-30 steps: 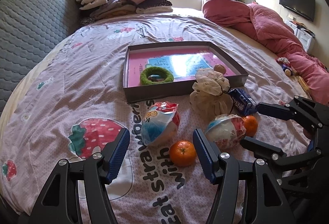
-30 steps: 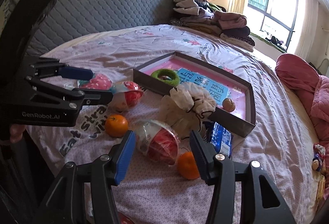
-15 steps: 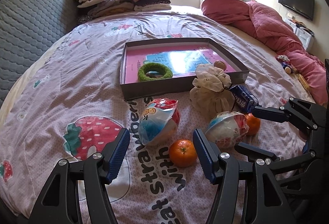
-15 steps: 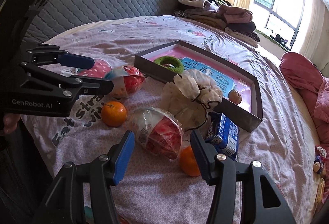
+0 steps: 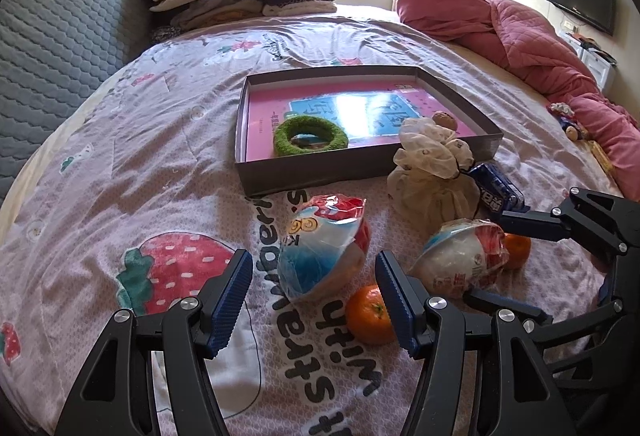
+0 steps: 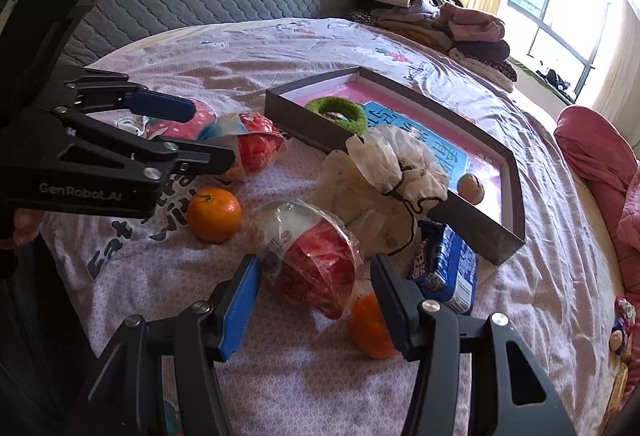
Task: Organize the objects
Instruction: 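Grasp blue-white wrapped egg with left tool while right grasps red bagged ball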
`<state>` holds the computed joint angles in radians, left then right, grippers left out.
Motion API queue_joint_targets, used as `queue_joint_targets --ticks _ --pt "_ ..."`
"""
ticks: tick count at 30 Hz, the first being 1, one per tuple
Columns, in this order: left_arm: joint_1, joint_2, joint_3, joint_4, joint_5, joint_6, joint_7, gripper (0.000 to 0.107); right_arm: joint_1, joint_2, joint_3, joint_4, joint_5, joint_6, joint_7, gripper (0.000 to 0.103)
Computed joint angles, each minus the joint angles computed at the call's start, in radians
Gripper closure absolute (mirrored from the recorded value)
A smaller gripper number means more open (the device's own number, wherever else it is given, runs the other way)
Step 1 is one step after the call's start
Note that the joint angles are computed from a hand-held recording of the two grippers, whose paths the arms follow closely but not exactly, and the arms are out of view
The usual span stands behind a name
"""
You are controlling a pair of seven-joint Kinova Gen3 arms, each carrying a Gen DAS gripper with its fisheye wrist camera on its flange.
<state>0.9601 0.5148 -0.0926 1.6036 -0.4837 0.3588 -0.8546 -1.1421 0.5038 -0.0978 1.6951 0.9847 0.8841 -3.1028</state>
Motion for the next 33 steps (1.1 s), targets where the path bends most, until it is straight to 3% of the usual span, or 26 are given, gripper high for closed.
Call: queue_joint_targets --ticks 8,11,23,26,33 --pt "-0.041 0.025 0.028 -0.021 0.028 -0.024 -0.046 0.042 0.021 0.006 0.008 -0.003 -0.006 -0.05 0.026 0.046" --pt "-0.093 0.04 0.08 -0.038 0.079 -0.022 -0.105 0.042 0.02 0.007 0.015 0.0 -0.001 -0.067 0.018 0.046" --pt "-0.18 0.081 0.155 -0.07 0.235 -0.044 -0.28 0.043 0.022 0.001 0.028 0.022 0.026 -0.11 -0.023 0.047" --pt "-0.206 0.086 0.18 -0.069 0.274 -0.053 -0.324 0.052 0.022 -0.001 0.028 0.023 0.029 -0.111 -0.032 0.048" --pt "-0.222 0.072 0.19 -0.035 0.335 -0.111 -0.388 0.053 0.022 -0.015 0.028 0.043 0.045 -0.125 -0.072 0.048"
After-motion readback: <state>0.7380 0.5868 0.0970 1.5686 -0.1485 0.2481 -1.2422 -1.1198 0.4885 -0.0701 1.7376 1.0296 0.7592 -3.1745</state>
